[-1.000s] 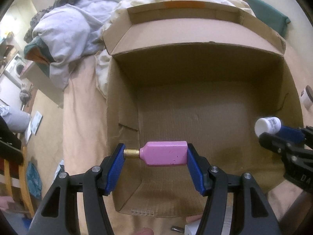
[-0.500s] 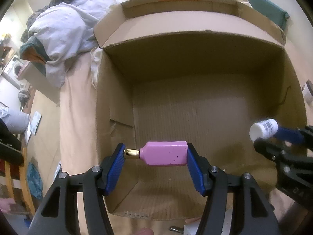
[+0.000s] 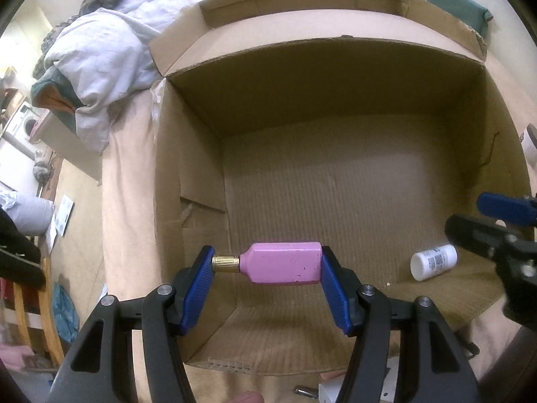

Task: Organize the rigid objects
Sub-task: 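Open both tools to drop the pink bottle and pill bottle into the box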

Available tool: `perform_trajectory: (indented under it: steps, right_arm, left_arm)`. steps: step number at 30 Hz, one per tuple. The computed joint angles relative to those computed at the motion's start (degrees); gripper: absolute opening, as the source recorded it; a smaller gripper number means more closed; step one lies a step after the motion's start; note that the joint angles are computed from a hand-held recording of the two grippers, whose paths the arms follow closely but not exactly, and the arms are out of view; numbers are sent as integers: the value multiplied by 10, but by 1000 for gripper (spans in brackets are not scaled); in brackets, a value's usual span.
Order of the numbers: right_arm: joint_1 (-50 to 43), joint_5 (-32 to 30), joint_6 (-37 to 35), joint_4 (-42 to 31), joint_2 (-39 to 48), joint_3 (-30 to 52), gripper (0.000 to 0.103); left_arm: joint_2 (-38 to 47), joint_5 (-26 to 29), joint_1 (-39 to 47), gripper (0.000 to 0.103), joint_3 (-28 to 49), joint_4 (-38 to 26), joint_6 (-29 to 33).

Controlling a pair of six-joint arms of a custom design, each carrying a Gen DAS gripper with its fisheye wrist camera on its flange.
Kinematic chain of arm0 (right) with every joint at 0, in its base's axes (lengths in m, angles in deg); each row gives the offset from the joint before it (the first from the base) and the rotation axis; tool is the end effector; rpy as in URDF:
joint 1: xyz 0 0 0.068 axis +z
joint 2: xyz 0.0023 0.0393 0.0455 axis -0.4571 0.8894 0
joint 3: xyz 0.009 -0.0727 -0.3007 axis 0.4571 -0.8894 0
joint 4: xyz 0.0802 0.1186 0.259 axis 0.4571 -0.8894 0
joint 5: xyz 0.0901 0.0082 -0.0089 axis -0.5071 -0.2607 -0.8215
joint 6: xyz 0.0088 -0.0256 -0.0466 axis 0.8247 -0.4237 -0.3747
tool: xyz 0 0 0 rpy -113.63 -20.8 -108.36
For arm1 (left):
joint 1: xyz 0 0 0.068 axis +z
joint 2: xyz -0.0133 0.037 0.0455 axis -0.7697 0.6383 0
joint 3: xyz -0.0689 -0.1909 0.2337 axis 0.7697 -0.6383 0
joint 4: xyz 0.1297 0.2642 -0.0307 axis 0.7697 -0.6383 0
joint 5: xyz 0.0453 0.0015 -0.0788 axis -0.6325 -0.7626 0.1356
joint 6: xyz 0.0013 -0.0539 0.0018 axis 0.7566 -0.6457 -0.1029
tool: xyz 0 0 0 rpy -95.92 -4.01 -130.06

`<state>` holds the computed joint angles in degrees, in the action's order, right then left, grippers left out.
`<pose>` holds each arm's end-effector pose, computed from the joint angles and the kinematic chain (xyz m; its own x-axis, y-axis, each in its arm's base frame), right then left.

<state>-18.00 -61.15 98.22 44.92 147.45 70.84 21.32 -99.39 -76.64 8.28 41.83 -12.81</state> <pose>0.2001 0.0401 0.2187 -0.9359 0.0764 -0.3440 -0.0249 0.9594 0.2810 0.2173 -0.0969 0.2050 -0.8801 0.2668 -0.3927 0.2072 0.9601 0.1880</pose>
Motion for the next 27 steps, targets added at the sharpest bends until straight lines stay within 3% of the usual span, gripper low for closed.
perform_trajectory:
  steps: [2, 4, 5, 7, 11, 15, 19, 27]
  right_arm:
    - [-5, -13, 0, 3, -7, 1, 79]
    - [-8, -15, 4, 6, -13, 1, 99]
    - [-9, -14, 8, 11, -20, -1, 102]
    - [-14, -21, 14, 22, -37, -5, 103]
    - [-38, -45, 19, 37, -61, -6, 103]
    - [-53, -47, 24, 48, -80, -8, 103]
    - [-56, -44, 27, 52, -81, -8, 103]
    - [-62, -54, 30, 50, -111, -10, 103]
  left_arm:
    - [0, 7, 0, 58, 0, 1, 1]
    - [0, 8, -5, 59, 1, -1, 2]
    - [0, 9, -6, 61, 1, 0, 2]
    - [-3, 20, -7, 69, 3, -3, -4]
    - [-18, 72, 6, 75, 9, -6, -13]
    - [-35, 60, -5, 92, 10, 2, -12]
    - [-43, 39, -11, 103, 9, 12, -16]
    - [-69, 46, -2, 103, 13, 4, -31]
